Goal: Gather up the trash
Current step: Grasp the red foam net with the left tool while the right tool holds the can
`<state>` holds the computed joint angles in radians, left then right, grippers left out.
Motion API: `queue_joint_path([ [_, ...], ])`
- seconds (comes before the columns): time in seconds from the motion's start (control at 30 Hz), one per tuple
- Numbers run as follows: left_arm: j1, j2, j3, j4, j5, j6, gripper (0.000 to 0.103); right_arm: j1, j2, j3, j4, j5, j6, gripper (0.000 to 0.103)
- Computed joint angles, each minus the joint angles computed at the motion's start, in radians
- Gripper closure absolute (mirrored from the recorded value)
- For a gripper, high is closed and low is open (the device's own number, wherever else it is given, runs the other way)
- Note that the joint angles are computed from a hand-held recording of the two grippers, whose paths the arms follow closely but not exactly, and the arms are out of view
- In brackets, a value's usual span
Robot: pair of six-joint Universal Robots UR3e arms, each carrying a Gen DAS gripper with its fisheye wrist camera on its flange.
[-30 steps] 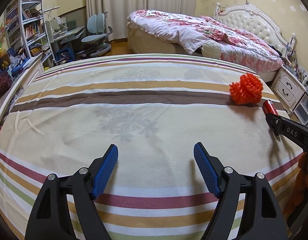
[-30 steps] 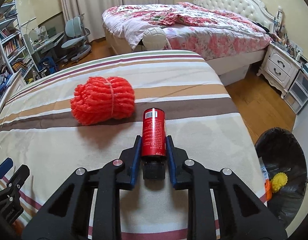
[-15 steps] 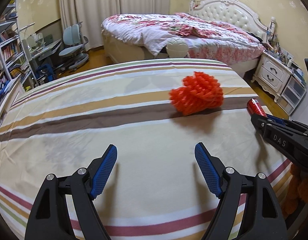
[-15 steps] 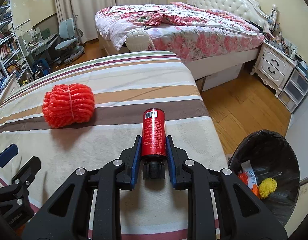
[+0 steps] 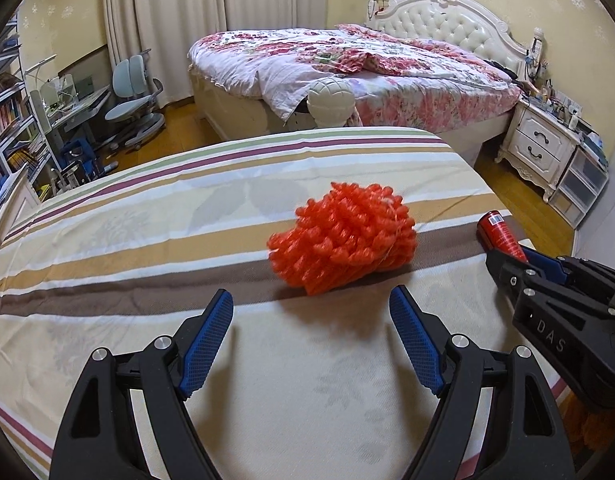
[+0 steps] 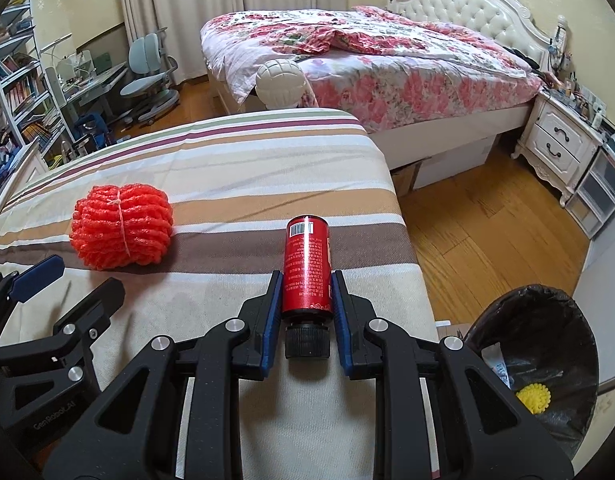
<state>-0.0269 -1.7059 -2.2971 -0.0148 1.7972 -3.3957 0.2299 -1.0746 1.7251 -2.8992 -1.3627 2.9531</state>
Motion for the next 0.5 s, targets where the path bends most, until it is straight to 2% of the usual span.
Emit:
queue_joint_path([
  [0.5,0.024,-0.078,0.1,-0.025,-0.049,-0.001,0.025,-0.004,0.027,-0.049,0.028,0.016,-0.005,0.079],
])
